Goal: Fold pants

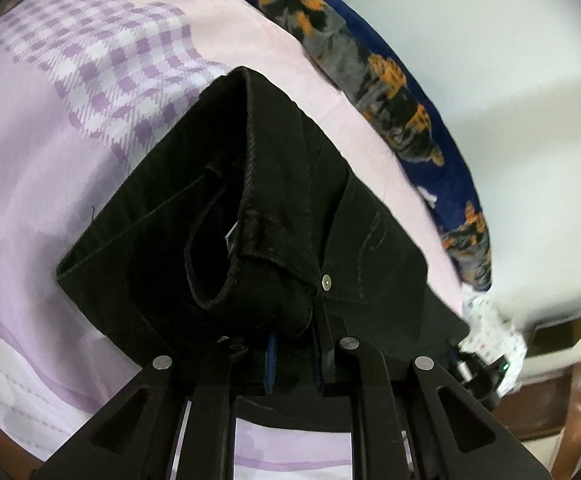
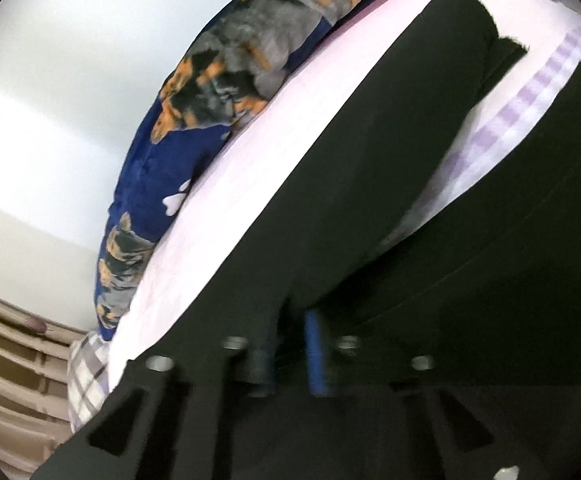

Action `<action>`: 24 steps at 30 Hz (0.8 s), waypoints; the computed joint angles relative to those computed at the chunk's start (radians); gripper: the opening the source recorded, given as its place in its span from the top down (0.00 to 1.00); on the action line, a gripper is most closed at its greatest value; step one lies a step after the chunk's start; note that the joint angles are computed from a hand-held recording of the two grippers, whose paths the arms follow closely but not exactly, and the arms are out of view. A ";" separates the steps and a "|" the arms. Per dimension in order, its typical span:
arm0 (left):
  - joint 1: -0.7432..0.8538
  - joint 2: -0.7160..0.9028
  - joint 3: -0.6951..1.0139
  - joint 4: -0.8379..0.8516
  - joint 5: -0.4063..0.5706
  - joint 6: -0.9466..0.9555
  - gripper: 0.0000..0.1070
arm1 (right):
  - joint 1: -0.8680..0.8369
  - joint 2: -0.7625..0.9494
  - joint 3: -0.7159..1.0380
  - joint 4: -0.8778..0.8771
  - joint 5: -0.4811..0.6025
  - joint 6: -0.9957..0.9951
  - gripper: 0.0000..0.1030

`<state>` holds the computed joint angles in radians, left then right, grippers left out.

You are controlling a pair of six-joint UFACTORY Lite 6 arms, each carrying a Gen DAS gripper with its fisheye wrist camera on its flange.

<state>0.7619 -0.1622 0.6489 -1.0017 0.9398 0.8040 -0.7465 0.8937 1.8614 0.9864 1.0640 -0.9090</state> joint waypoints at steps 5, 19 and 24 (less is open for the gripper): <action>-0.044 0.030 0.063 0.082 -0.011 0.001 0.87 | -0.004 -0.143 -0.142 -0.033 -0.061 -0.085 0.95; -0.021 0.090 0.160 0.313 0.051 0.207 0.87 | -0.180 -0.531 -0.567 -0.110 -0.033 -0.299 0.95; -0.007 0.103 0.128 0.331 0.019 0.296 0.87 | -0.223 -0.559 -0.650 -0.177 -0.048 -0.305 0.95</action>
